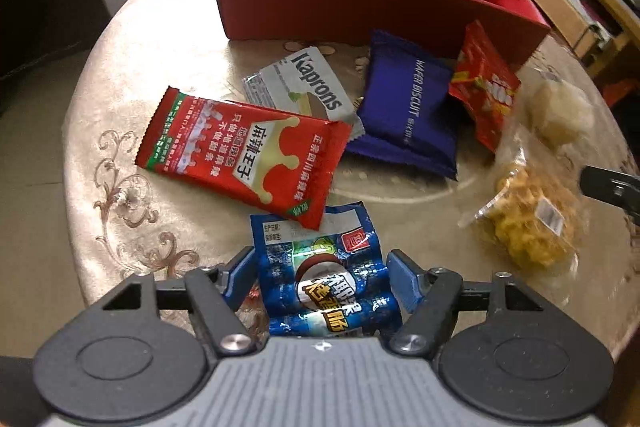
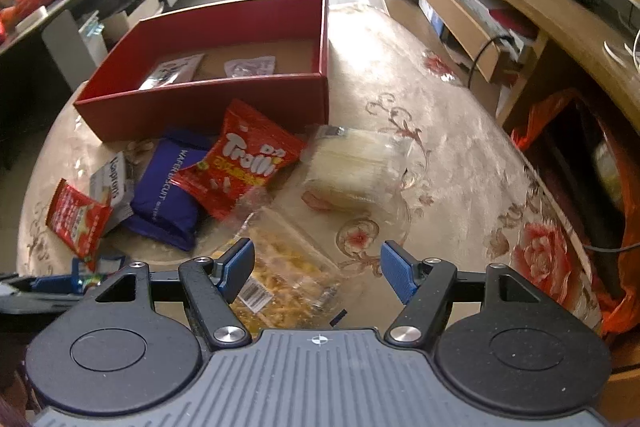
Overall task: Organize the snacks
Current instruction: 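Grasp the blue candy pack with the left tool while the right tool grasps the waffle bag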
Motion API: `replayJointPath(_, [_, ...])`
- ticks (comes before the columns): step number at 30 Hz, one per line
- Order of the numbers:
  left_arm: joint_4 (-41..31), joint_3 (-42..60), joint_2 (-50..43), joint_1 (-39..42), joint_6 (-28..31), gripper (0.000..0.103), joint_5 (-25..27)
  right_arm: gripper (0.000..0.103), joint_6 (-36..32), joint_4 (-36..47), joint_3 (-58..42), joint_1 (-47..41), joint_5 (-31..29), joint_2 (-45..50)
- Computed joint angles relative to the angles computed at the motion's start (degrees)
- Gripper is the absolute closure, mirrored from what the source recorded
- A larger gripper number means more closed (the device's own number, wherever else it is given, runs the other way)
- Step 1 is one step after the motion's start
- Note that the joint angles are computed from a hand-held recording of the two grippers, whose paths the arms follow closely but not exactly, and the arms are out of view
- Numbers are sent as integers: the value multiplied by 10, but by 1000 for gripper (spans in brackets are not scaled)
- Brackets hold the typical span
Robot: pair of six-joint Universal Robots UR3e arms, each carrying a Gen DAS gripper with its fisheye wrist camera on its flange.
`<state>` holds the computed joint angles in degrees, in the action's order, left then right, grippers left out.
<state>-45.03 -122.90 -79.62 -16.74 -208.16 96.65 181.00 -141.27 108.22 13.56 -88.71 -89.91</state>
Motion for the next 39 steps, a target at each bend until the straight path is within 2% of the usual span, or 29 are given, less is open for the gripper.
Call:
replayJointPath(4, [-5, -17, 24, 16, 28, 34, -25, 27, -16, -2, -9, 6, 7, 14])
replayJointPath(7, [-6, -24, 34, 24, 42, 34, -36, 23, -48, -3, -35, 4, 25, 41])
replayJointPath(13, [-11, -32, 43, 48, 57, 33, -61, 23, -75, 48, -85, -14, 102, 103])
replayJointPath(15, [-12, -35, 46, 55, 64, 33, -68, 22, -78, 63, -79, -8, 95, 99])
replayJointPath(20, [-13, -35, 47, 51, 75, 32, -64, 22, -89, 102, -5, -23, 128, 20])
replayJointPath(23, [-15, -28, 41, 43, 70, 32, -57, 20, -68, 75, 3, -3, 94, 21])
replayJointPath(26, [-13, -25, 35, 34, 66, 32, -47, 19, -48, 74, -30, 15, 81, 54])
replayJointPath(29, [-8, -27, 29, 28, 58, 30, -33, 17, -44, 63, -64, 51, 39, 92])
replayJointPath(33, [3, -13, -1, -3, 47, 29, 8, 17, -43, 51, -80, 79, 0, 125])
replayJointPath(39, [13, -14, -16, -18, 41, 13, 28, 11, -36, 36, -84, 93, -28, 148])
